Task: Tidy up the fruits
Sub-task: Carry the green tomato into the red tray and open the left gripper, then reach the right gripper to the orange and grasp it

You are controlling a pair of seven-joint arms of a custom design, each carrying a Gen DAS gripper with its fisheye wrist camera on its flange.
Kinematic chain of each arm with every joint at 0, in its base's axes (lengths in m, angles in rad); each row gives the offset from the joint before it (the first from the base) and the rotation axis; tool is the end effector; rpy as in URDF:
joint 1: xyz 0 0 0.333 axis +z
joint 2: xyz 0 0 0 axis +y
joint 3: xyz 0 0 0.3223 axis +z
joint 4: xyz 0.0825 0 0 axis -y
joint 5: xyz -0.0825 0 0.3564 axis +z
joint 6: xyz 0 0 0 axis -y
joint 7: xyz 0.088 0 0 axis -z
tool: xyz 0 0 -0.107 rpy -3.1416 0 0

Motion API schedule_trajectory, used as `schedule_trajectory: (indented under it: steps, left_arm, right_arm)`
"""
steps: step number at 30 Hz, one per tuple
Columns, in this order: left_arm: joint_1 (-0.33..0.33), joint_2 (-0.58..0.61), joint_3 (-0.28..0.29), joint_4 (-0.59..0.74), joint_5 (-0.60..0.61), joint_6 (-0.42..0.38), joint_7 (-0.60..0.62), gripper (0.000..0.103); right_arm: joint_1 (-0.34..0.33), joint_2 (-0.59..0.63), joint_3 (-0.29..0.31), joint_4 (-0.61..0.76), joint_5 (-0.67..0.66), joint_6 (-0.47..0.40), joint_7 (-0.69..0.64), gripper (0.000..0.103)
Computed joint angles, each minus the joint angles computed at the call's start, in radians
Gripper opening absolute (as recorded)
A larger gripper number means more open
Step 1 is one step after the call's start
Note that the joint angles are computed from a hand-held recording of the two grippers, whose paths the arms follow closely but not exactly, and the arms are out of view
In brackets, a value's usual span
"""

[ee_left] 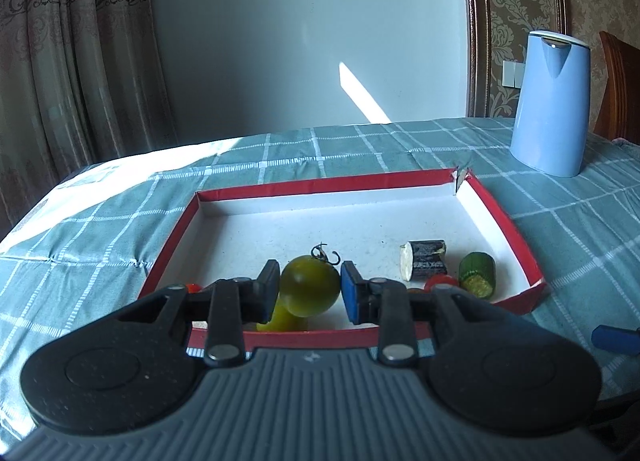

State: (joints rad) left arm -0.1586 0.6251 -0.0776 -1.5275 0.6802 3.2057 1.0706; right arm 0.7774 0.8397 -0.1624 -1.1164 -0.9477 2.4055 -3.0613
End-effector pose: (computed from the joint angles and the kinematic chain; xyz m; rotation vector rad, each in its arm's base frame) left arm 0.6936 -0.2129 0.4287 -1.2631 1.9005 -1.0122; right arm 0.6142 0.4853 0.3792 -1.3204 1.9049 -0.8619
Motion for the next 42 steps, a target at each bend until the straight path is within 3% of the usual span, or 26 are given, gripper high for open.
schedule_trajectory:
  steps: [7,15,20,23,25,30,32,34,36,37,39,42]
  left_arm:
    - [0.022,0.083,-0.072,0.112,-0.053,-0.103,0.072,0.03]
    - [0.045,0.1,-0.113,0.118,-0.097,-0.109,0.149,0.031]
    - [0.031,0.083,-0.088,0.094,-0.103,-0.088,0.136,0.04]
    - [0.029,0.062,-0.073,0.059,-0.097,-0.053,0.12,0.065]
    - [-0.014,0.038,0.002,0.024,-0.07,-0.001,0.071,0.066]
    - [0.016,-0.025,0.004,-0.078,-0.034,0.062,0.036,0.066]
    - [0.009,-0.054,0.039,-0.125,-0.023,0.095,0.013,0.072]
    - [-0.046,-0.087,0.143,-0.184,-0.026,0.159,-0.022,0.081]
    - [-0.145,-0.112,0.297,-0.249,-0.08,0.229,-0.025,0.092]
    - [-0.177,-0.12,0.347,-0.275,-0.116,0.254,-0.01,0.094]
    - [-0.179,-0.134,0.386,-0.319,-0.154,0.298,0.023,0.095]
    - [-0.264,-0.117,0.526,-0.356,-0.304,0.337,0.107,0.102]
  right_arm:
    - [0.002,-0.013,-0.007,-0.026,-0.018,0.024,0.034,0.103]
    - [-0.002,-0.013,-0.003,-0.027,-0.024,0.026,0.039,0.103]
    - [-0.002,-0.014,-0.003,-0.027,-0.025,0.027,0.041,0.103]
    - [-0.002,-0.015,-0.004,-0.03,-0.029,0.032,0.049,0.103]
    - [-0.001,-0.017,-0.006,-0.035,-0.033,0.037,0.057,0.103]
    - [-0.003,-0.02,-0.004,-0.038,-0.037,0.038,0.06,0.103]
    - [-0.005,-0.016,-0.001,-0.031,-0.032,0.031,0.05,0.103]
    - [-0.005,-0.013,0.001,-0.024,-0.027,0.025,0.039,0.103]
    - [-0.004,-0.014,0.001,-0.027,-0.025,0.025,0.036,0.103]
    - [-0.005,-0.013,0.002,-0.023,-0.023,0.022,0.031,0.103]
    - [-0.003,-0.006,0.003,-0.01,-0.018,0.01,0.013,0.103]
    - [0.026,0.001,-0.023,0.002,-0.065,0.006,0.003,0.103]
